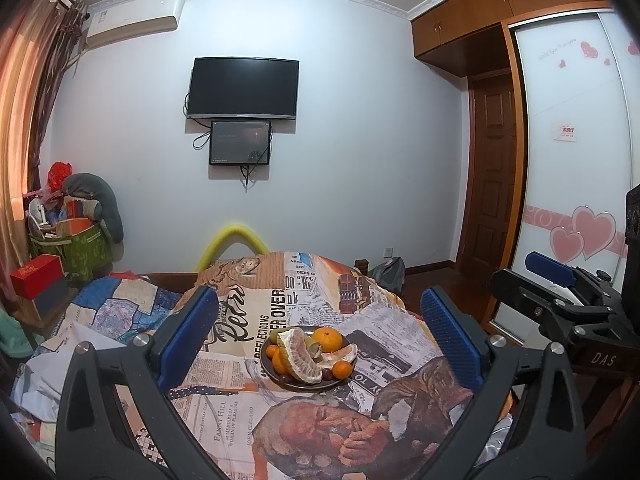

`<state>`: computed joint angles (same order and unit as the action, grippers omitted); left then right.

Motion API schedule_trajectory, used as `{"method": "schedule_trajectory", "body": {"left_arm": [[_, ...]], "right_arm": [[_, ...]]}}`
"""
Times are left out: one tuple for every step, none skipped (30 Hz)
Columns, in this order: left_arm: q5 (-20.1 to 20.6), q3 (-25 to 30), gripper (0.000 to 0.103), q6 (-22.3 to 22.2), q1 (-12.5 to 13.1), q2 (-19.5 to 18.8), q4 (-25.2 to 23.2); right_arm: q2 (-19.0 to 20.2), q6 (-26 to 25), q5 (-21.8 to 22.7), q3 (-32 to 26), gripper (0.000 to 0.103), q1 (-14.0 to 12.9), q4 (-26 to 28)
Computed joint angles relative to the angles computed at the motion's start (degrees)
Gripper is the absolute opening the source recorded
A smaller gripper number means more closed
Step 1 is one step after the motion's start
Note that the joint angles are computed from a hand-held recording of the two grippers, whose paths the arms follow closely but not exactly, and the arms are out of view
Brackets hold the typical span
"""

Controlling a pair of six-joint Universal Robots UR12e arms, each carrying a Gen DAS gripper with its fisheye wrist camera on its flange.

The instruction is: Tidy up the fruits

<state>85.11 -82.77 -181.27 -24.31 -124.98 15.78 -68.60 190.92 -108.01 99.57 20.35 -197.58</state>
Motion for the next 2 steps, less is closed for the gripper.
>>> {"method": "schedule_trajectory", "body": {"left_arm": [[0.0,0.0,0.103,0.0,0.0,0.0,0.0],[-0.1,0.0,0.103,0.0,0.0,0.0,-0.1]], "right_arm": [[0.0,0.0,0.0,0.0,0.103,0.0,0.0],[0.0,0.0,0.0,0.0,0.103,0.0,0.0]]}}
